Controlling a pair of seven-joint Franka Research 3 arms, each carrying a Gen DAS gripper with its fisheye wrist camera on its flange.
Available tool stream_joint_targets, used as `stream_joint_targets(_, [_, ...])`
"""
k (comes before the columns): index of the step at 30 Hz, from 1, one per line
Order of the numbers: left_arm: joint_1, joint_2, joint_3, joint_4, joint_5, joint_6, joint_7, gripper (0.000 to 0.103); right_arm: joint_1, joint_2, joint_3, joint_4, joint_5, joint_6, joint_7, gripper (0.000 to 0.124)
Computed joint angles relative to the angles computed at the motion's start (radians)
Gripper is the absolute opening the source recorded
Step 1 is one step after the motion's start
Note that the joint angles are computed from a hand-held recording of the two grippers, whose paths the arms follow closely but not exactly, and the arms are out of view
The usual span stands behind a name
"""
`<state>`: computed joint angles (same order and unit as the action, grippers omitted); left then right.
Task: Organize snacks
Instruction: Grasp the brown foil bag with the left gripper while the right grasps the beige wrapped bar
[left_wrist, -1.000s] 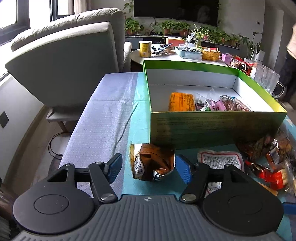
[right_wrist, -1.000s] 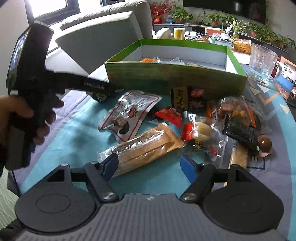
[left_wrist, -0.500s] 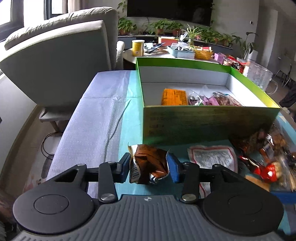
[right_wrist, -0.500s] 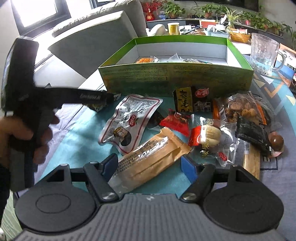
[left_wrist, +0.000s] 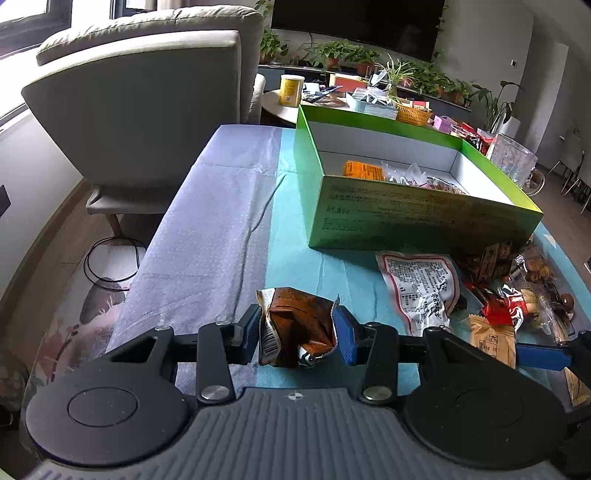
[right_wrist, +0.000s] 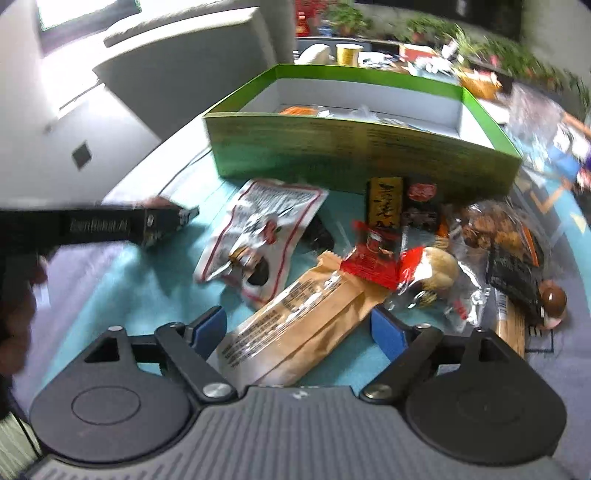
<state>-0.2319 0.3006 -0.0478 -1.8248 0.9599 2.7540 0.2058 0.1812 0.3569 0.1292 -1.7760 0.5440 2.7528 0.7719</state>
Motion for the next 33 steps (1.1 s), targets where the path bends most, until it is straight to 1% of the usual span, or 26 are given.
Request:
stream_joint_targets(1, [0.0, -0.002, -0.001, -0.002, -0.001, 0.004, 0.0, 0.04, -0.014, -0.009, 0.02, -0.022, 0.027, 0.028, -0.051, 0.056])
stream_joint_targets(2, [-0.001, -0.004, 0.0, -0.007, 0.003, 0.01, -0.005, 0.04, -0.025, -0.013, 0.03, -0.03, 0.047, 0.035, -0.083, 0.056])
stream_joint_targets(5, [-0.003, -0.011, 0.0, -0.014, 0.011, 0.018, -0.013, 0.04, -0.048, -0.025, 0.037, -0.043, 0.094, 0.024, -0.149, 0.057])
stream_joint_targets(9, [-0.004, -0.025, -0.001, -0.028, 0.024, 0.016, -0.028, 0.04, -0.058, -0.033, 0.006, -0.05, 0.11, 0.008, -0.151, 0.06])
stream_joint_targets(12, [-0.004, -0.032, -0.003, -0.032, 0.039, 0.014, -0.042, 0.04, -0.047, -0.043, -0.032, -0.055, 0.072, 0.002, -0.087, 0.061])
stream_joint_targets(14, [-0.003, -0.031, -0.006, -0.029, 0.045, 0.014, -0.046, 0.04, -0.042, -0.042, -0.043, -0.056, 0.051, 0.005, -0.048, 0.061])
stream_joint_targets(16, [-0.004, -0.03, -0.008, -0.026, 0.049, 0.015, -0.045, 0.04, -0.05, -0.042, -0.033, -0.058, 0.058, 0.01, -0.052, 0.061])
stream_joint_targets(19, [-0.007, -0.033, -0.01, -0.027, 0.063, 0.016, -0.051, 0.04, -0.061, -0.043, -0.005, -0.058, 0.092, 0.015, -0.098, 0.061])
stream_joint_targets(21, [-0.008, -0.04, -0.011, -0.029, 0.069, 0.012, -0.054, 0.04, -0.053, -0.04, 0.003, -0.062, 0.095, 0.032, -0.125, 0.06])
stream_joint_targets(23, [-0.008, -0.046, -0.011, -0.032, 0.08, 0.008, -0.066, 0.04, -0.052, -0.034, 0.025, -0.073, 0.121, 0.092, -0.179, 0.06])
stream_joint_targets(24, [-0.008, -0.049, -0.012, -0.033, 0.084, 0.006, -0.071, 0.04, -0.048, -0.029, 0.025, -0.07, 0.122, 0.104, -0.183, 0.06])
stream_joint_targets(25, [-0.007, -0.052, -0.012, -0.035, 0.09, 0.003, -0.077, 0.04, -0.053, -0.027, 0.03, -0.065, 0.132, 0.094, -0.187, 0.06])
stream_joint_targets(26, [-0.006, -0.054, -0.014, -0.037, 0.093, 0.0, -0.08, 0.04, -0.067, -0.027, 0.038, -0.053, 0.153, 0.061, -0.199, 0.06])
stream_joint_targets(27, [-0.005, -0.056, -0.015, -0.038, 0.095, -0.003, -0.084, 0.04, -0.075, -0.028, 0.037, -0.042, 0.165, 0.024, -0.198, 0.049])
stream_joint_targets(28, [-0.004, -0.056, -0.017, -0.038, 0.097, -0.004, -0.087, 0.04, -0.071, -0.032, 0.029, -0.041, 0.164, 0.019, -0.197, 0.04])
stream_joint_targets(29, [-0.003, -0.056, -0.018, -0.037, 0.098, -0.004, -0.09, 0.04, -0.067, -0.035, 0.019, -0.04, 0.154, 0.011, -0.191, 0.036])
stream_joint_targets(31, [-0.003, -0.053, -0.02, -0.035, 0.107, 0.001, -0.099, 0.04, -0.06, -0.044, 0.006, -0.051, 0.151, 0.018, -0.176, 0.035])
stream_joint_targets(33, [-0.003, -0.049, -0.023, -0.031, 0.107, 0.006, -0.098, 0.04, -0.067, -0.052, 0.003, -0.055, 0.167, -0.001, -0.172, 0.035])
